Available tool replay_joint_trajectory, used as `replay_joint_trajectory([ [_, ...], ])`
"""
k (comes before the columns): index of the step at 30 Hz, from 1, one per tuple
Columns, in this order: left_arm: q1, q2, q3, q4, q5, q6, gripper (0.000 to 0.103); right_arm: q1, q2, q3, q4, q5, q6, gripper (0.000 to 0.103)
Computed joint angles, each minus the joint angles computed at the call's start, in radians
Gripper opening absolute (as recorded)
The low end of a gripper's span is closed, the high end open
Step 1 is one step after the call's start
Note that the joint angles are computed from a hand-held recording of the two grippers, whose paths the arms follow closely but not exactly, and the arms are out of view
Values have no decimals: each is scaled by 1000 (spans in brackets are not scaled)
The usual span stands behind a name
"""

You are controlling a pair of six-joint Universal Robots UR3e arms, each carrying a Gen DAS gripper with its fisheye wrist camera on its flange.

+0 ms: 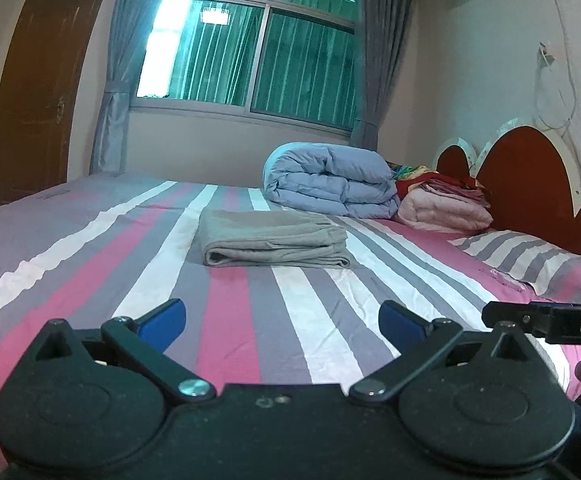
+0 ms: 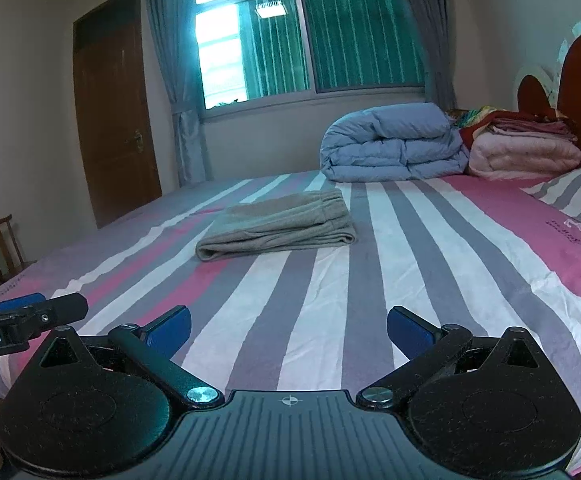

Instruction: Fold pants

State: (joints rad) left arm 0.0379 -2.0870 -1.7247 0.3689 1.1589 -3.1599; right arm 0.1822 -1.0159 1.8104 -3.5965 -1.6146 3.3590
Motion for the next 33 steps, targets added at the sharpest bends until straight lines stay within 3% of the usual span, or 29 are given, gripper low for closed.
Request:
replay_joint_trajectory([
  [33,-8,8,0,-17,12,20,97,8,10,-13,6,-6,16,103],
])
